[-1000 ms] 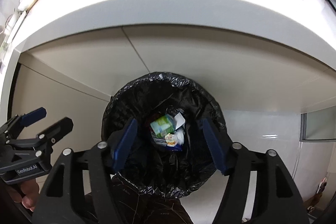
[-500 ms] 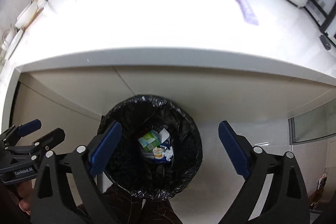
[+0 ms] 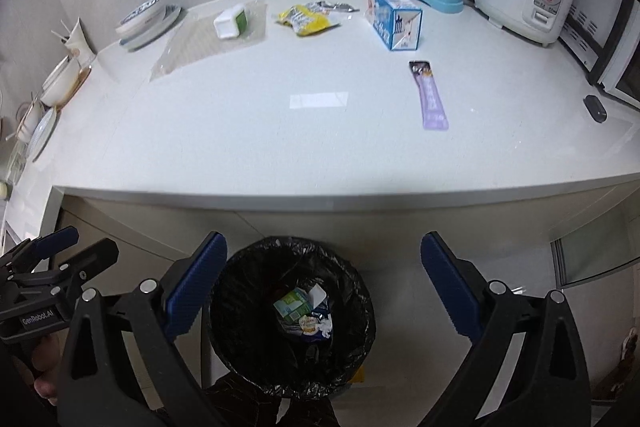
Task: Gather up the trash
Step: 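Raise both open tools back above the counter, then grasp the white plastic bottle with the left tool while the right tool grasps the purple stick packet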
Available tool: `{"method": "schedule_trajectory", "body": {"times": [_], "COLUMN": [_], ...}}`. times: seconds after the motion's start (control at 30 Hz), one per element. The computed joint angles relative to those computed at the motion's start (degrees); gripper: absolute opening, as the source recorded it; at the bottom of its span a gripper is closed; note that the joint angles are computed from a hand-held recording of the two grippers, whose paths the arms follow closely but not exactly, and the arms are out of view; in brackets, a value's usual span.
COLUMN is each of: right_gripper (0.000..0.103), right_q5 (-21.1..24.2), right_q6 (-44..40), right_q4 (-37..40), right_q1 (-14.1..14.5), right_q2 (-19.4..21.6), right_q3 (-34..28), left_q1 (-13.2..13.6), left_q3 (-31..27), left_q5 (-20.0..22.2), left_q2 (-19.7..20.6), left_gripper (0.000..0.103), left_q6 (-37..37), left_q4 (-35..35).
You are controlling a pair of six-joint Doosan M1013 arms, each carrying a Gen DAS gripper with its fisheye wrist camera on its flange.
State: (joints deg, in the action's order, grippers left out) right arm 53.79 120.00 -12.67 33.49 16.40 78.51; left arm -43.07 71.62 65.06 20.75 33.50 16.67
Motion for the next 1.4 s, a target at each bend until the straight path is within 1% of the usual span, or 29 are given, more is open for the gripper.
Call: {"method": "schedule_trajectory", "body": {"times": [0.17, 0.27, 0.5, 0.6, 0.8, 1.0, 1.13, 1.3, 1.4], "right_gripper": [0.093, 0.093, 0.093, 0.093, 0.093, 0.093, 0.093, 0.093, 0.090], "right_q5": [1.8, 3.1, 5.8, 6.9, 9.1, 11.3, 12.5, 14.0, 15.3], "right_q6": [1.9, 2.3, 2.6, 2.8, 3.0, 2.7, 2.4, 2.1, 2.2], "right_q4": [-0.9, -2.7, -2.8, -3.1, -4.1, -4.3, -3.9, -3.2, -2.2], "right_q1": [-1.1, -1.3, -3.3, -4.1, -5.4, -6.7, -7.5, -8.2, -8.7], "right_q2": [1.2, 2.2, 4.9, 6.3, 9.1, 11.8, 13.2, 14.6, 15.6], "right_q3": [-3.0, -5.1, -9.5, -11.6, -16.4, -20.7, -22.5, -23.5, -24.0], "left_q1": [1.6, 2.9, 6.0, 7.2, 8.8, 10.6, 12.1, 13.9, 14.7], "left_q3": [-4.5, -6.5, -12.6, -16.0, -22.4, -29.6, -35.7, -46.5, -54.5], "left_q5": [1.1, 0.6, 0.9, 2.0, 4.0, 8.2, 11.8, 17.7, 22.0], "left_q2": [2.1, 3.1, 6.6, 8.5, 12.1, 16.3, 20.0, 26.5, 31.3], "left_gripper": [0.096, 0.094, 0.094, 0.095, 0.095, 0.095, 0.095, 0.095, 0.095], "left_q6": [4.0, 6.1, 11.5, 13.6, 17.1, 19.6, 21.0, 23.1, 24.5], "left_q4": [-0.2, -1.3, -4.0, -5.5, -6.3, -7.2, -7.2, -8.2, -9.6]}}
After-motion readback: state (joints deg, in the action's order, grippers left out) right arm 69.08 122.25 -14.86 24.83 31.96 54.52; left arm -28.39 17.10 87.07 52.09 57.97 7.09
